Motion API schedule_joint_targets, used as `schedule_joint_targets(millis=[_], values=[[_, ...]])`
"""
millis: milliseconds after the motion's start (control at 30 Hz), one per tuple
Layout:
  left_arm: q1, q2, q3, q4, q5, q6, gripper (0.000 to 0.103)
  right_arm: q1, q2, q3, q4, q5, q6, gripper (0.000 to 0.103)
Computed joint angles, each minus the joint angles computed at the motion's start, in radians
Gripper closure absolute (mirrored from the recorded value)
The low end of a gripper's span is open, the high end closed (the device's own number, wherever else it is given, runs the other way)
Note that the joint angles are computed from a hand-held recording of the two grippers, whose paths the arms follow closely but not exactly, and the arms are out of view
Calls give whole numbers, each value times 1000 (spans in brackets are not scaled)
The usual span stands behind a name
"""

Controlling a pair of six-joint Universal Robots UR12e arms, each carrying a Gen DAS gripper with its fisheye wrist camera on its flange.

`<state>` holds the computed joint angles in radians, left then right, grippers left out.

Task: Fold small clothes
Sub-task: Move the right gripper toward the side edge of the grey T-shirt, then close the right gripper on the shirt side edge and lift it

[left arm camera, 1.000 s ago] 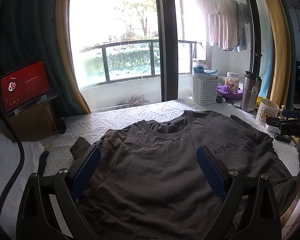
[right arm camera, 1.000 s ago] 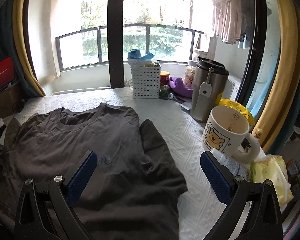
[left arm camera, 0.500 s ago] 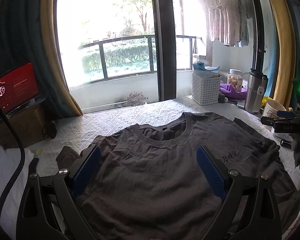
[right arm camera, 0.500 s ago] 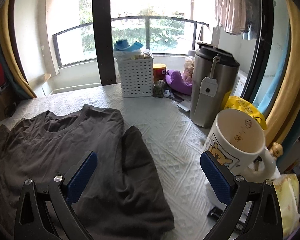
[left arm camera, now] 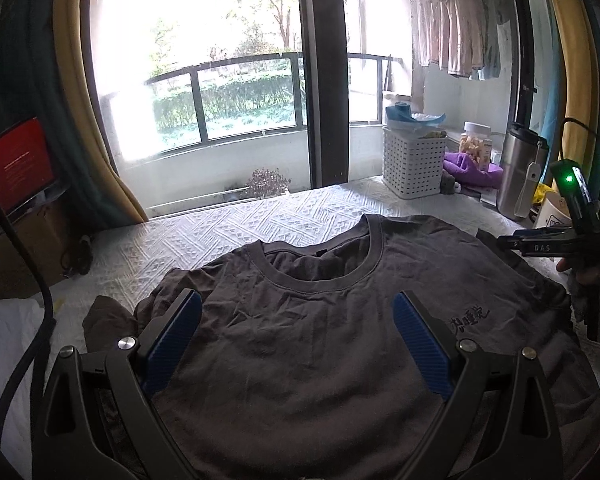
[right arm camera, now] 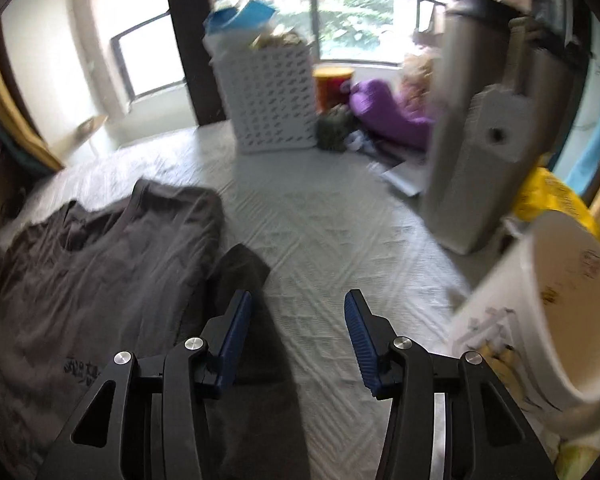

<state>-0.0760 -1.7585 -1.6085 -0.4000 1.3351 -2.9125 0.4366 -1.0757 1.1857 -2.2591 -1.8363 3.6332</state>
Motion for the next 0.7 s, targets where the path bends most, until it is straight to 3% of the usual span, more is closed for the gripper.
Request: schedule_joint_targets(millis=[133, 200, 300, 367, 600, 700], values=[[2, -5, 7, -15, 2, -7, 7, 0, 17, -18, 15, 45, -40, 53], [3, -6, 9, -22, -2, -10, 7, 5, 22, -19, 7, 39, -47, 89], [5, -5, 6, -29, -15, -13, 7, 15, 29, -28, 26, 9, -59, 96], [6, -1, 1, -31, -24, -10, 7, 18, 25, -28, 36, -22, -45, 99], [14, 10, -11, -14, -46, -18, 7, 32, -11, -2, 68, -241, 56, 99], [17, 17, -19, -5, -54, -15, 7, 32, -30, 17, 71, -280, 94, 99]])
